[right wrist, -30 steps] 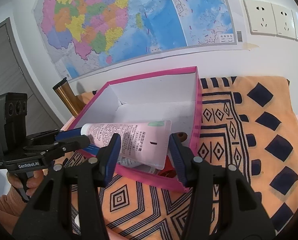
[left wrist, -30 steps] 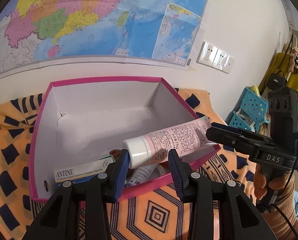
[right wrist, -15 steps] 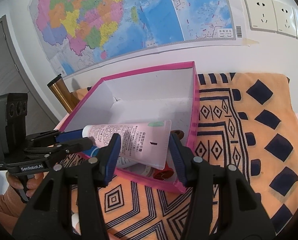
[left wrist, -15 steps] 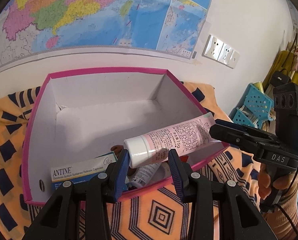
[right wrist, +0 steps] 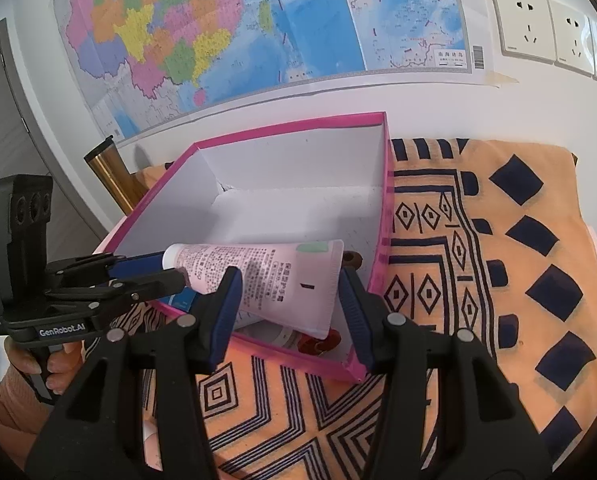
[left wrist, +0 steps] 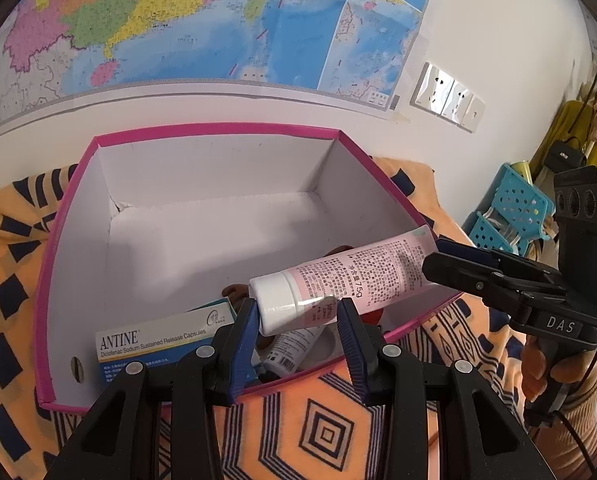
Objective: Organize rigid objects
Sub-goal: 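Lower the pink-and-white tube into the pink box and open the right gripper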
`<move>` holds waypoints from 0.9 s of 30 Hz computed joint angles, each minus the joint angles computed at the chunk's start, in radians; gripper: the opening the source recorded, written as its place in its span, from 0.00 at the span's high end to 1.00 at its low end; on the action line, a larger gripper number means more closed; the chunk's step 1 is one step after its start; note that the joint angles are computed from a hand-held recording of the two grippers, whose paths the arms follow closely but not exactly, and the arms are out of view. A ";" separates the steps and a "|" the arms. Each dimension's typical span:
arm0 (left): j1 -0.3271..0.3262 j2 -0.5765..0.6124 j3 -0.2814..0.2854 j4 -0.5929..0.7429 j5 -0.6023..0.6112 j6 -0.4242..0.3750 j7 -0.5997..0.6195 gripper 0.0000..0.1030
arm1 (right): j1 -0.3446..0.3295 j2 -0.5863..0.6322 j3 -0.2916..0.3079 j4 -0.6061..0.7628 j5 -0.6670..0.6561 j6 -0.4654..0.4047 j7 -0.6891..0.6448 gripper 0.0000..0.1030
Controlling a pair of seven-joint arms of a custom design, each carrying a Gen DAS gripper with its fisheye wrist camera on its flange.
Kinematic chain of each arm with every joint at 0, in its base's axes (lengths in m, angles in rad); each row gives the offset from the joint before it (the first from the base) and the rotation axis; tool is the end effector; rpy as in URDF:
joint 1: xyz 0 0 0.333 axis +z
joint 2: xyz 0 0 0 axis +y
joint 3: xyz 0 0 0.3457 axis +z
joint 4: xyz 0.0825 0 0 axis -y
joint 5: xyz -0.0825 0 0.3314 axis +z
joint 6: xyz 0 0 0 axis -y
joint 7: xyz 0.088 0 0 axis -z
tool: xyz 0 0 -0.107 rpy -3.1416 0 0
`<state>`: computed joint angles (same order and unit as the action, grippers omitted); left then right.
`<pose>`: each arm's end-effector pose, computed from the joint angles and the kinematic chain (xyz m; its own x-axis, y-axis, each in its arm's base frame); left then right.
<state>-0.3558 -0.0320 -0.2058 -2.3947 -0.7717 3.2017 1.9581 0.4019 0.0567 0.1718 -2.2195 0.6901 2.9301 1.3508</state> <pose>0.4428 -0.2020 0.4786 -0.2544 -0.9365 0.2414 -0.7217 0.0177 -0.6920 0.4706 0.2540 0.4790 0.2608 -0.8848 -0.3862 -0.8481 -0.0188 -0.5295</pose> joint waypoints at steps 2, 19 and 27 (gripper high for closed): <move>0.000 0.000 0.000 0.000 -0.001 -0.001 0.001 0.61 | 0.000 0.000 0.000 -0.001 -0.002 0.002 0.002 0.49; 0.012 0.004 0.000 -0.003 0.074 -0.007 -0.067 0.61 | -0.001 -0.001 -0.001 0.000 -0.004 -0.001 0.002 0.49; 0.030 0.015 -0.012 0.001 0.099 -0.010 -0.090 0.61 | -0.001 0.002 -0.003 0.001 -0.020 -0.004 0.010 0.49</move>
